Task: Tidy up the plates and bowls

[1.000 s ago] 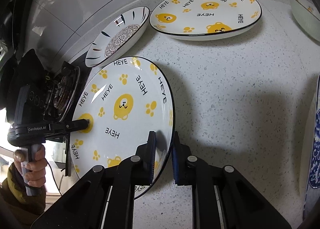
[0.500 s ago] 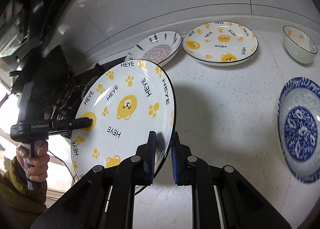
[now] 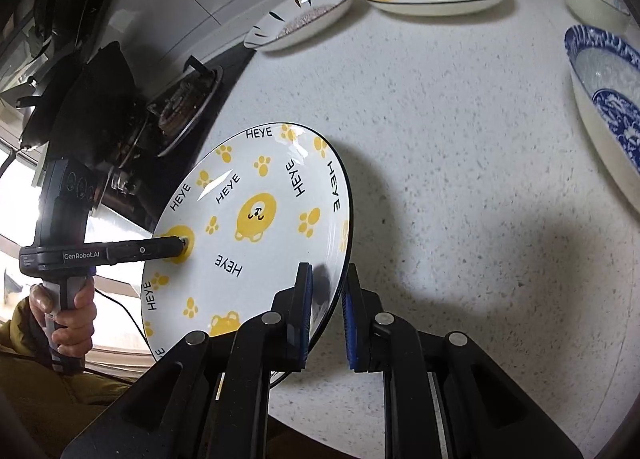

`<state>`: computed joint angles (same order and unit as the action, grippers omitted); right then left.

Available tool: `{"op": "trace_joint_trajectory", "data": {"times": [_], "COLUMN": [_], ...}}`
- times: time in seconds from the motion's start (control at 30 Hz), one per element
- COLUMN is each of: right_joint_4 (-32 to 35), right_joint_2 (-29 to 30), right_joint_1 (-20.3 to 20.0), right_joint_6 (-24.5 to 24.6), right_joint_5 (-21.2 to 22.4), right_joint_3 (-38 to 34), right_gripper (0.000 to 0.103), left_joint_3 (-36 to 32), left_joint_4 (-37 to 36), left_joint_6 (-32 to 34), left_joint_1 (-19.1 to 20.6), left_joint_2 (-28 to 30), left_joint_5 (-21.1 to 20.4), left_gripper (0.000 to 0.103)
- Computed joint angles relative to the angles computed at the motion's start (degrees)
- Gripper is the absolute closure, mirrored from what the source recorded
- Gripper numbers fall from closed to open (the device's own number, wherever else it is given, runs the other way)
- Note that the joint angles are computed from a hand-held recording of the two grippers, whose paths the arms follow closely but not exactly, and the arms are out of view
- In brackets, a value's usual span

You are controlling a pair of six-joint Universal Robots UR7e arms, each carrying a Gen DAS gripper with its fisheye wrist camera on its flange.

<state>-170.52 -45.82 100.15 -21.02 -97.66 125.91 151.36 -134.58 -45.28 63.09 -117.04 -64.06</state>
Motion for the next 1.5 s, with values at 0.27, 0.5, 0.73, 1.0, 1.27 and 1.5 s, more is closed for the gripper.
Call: {"op": "trace_joint_trajectory", "data": {"times": [0.27, 0.5, 0.73, 1.0, 1.27, 1.5], "right_joint_4": [1.69, 3.02, 3.79, 1.45, 1.87, 5.33], "right_joint_2": [0.53, 0.50, 0.18, -2.78, -1.99, 1.34], "right_joint_1": [-0.47, 0.15, 1.08, 2.37, 2.20, 1.35], "right_joint_6": [-1.09, -1.03, -0.38, -1.54, -1.48, -0.86], "right_joint_5": [0.11, -0.67, -0.88, 0.11, -0.39, -1.08], "right_joint_3": [-0.78, -1.32, -2.40, -5.03, -12.43, -21.80], "right_gripper": [0.090, 0.088, 0.087, 0.052, 0.028, 0.028], "left_joint_3": [0.30, -0.87, -2.82, -9.55, -11.46, -16.85], "left_joint_4": [-2.89, 1.03, 4.97, -1.81, -24.11, -28.05], "left_joint_6": [1.84, 2.27, 1.84, 10.12, 19.07, 26.73], "left_joint_1": [0.61, -0.99, -2.66, -1.80, 0.34, 1.67], "left_joint_2": [1.96, 0.77, -2.04, 5.06, 16.28, 26.99], "left_joint_5": [1.28, 4.28, 7.70, 4.91, 0.39, 0.54], "left_gripper": [0.091, 0.090, 0.090, 0.070, 0.070, 0.070]}}
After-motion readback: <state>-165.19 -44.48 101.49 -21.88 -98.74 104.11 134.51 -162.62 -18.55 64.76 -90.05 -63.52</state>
